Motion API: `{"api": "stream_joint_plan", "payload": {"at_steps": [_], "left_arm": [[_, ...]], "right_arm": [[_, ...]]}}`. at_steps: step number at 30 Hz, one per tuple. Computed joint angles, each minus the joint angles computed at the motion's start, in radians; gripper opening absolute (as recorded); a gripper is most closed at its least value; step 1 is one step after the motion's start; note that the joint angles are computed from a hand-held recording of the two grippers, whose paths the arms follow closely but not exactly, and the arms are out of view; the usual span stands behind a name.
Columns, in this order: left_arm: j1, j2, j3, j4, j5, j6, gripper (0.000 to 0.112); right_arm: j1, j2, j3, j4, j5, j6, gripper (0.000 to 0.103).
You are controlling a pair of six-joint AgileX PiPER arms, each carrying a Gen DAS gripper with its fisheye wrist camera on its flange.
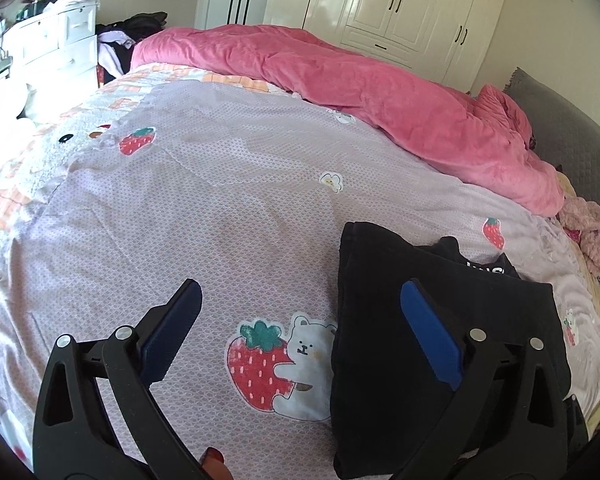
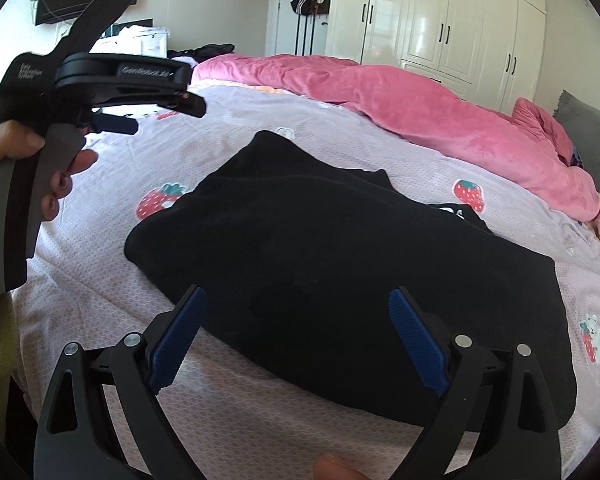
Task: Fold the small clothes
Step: 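Move both open grippers to the side edge of the folded black shirt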
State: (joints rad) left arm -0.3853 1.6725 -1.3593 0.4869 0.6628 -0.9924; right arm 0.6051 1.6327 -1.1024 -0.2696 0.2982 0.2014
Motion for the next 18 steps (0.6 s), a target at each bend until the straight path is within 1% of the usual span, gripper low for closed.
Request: {"api": "stream_joint_plan", "payload": {"at_steps": [5, 9, 11, 13, 18], "left_arm": [[0.011, 0.002, 0.007, -0.005, -0.007, -0.001, 0.093], [0.023, 0.007, 0.01, -0.022, -0.015, 0.007, 0.093], [0.026, 0.01, 0.011, -0.025, -0.018, 0.008, 0.093], [0.028, 0.013, 0.01, -0.028, -0.019, 0.011, 0.093], [0.034, 0.017, 0.011, -0.035, -0.022, 0.014, 0.093]], "right_arm": [[0.055, 0.024, -0.017, -0.099, 0.02, 0.092, 0.092], [0.099, 0.055, -0.04, -0.15, 0.042, 0.134, 0.092], [0.121, 0.079, -0.065, -0.197, 0.07, 0.175, 0.092], [0.145, 0.113, -0.1, -0.255, 0.117, 0.232, 0.092], [0.169, 0.178, -0.157, -0.338, 0.164, 0.321, 0.092]]}}
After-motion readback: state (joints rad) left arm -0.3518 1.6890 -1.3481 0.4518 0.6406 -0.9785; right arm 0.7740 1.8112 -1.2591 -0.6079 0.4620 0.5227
